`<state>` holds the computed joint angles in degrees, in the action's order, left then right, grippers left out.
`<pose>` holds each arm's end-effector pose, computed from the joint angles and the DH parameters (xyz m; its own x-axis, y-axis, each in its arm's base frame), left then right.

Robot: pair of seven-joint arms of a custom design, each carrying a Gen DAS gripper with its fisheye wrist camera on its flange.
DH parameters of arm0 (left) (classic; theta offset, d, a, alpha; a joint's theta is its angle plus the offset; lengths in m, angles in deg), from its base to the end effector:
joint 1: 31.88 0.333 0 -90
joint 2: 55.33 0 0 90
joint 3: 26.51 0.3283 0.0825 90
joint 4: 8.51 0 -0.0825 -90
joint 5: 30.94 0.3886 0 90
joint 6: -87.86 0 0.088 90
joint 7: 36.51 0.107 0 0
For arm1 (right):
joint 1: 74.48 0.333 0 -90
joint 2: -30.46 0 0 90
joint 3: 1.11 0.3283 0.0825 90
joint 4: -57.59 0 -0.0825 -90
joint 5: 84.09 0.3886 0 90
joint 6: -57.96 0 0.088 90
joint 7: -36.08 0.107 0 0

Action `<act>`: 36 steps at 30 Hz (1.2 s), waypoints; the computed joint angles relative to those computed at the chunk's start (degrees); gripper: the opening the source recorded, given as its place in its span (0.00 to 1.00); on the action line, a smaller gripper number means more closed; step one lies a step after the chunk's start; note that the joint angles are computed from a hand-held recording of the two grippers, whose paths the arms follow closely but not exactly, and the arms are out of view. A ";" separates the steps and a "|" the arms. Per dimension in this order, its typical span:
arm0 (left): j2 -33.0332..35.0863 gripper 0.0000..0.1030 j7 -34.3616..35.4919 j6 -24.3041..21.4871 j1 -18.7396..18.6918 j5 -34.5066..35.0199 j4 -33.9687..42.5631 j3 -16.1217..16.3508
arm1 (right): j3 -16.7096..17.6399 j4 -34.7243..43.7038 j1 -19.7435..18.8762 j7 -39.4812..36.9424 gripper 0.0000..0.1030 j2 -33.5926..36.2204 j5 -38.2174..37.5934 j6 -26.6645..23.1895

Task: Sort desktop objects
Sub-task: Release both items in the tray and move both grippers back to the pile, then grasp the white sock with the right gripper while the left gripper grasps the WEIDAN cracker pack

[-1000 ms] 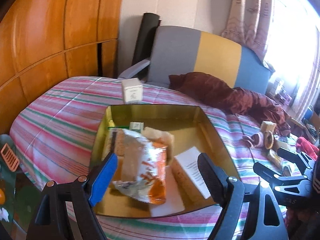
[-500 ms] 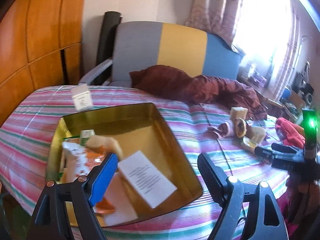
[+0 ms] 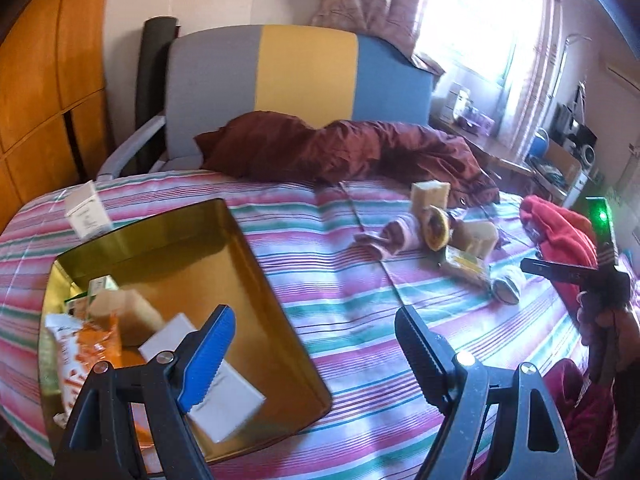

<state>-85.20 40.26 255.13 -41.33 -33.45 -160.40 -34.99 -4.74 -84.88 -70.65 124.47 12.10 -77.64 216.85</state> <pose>0.3991 -0.1312 0.5075 -0.1053 -0.9864 0.1264 -0.7171 -0.0127 -0.6969 0.4762 -0.0047 0.4826 -0.0334 -0.9947 -0.0969 -0.8204 0.0826 -0.5658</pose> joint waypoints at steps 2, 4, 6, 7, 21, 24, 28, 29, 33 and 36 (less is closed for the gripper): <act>0.99 0.81 0.61 -0.22 -0.93 -0.25 0.68 0.24 | -0.51 0.57 -0.51 -1.01 0.81 1.19 -0.65 -0.87; 2.05 0.81 1.00 -0.49 -1.42 -0.32 1.51 0.04 | -1.23 1.27 -0.70 -2.77 0.81 2.83 -0.59 -1.09; 3.16 0.81 1.49 -0.71 -2.03 -0.51 2.43 -0.02 | -2.27 1.86 -0.18 -5.24 0.81 4.04 1.42 -1.19; 3.77 0.81 1.88 -0.77 -2.43 -0.70 2.90 0.08 | -2.96 2.11 0.41 -7.28 0.81 4.51 3.18 -1.26; 15.65 0.81 13.08 -5.71 -9.45 -10.17 13.67 1.55 | -1.04 3.47 -0.93 -12.95 0.66 7.88 5.56 -1.79; 19.02 0.81 16.16 -7.08 -9.43 -11.18 17.34 -0.24 | -0.63 3.15 -1.71 -10.76 0.64 7.34 4.28 -0.85; 24.42 0.81 22.71 -10.26 -9.96 -13.59 23.74 -2.15 | -1.48 2.85 -2.51 -7.86 0.64 6.60 5.09 0.20; 25.46 0.81 23.97 -10.74 -9.78 -13.51 24.97 -2.81 | -1.49 2.80 -2.88 -6.77 0.64 6.42 4.88 0.36; 30.53 0.81 34.31 -12.03 -9.82 -12.53 30.40 -5.62 | -2.74 3.00 -2.96 -6.08 0.64 6.12 6.89 0.99; 34.43 0.82 40.50 -13.85 -9.80 -9.22 34.21 -7.07 | -3.44 3.10 -2.69 -6.73 0.64 6.00 8.59 1.15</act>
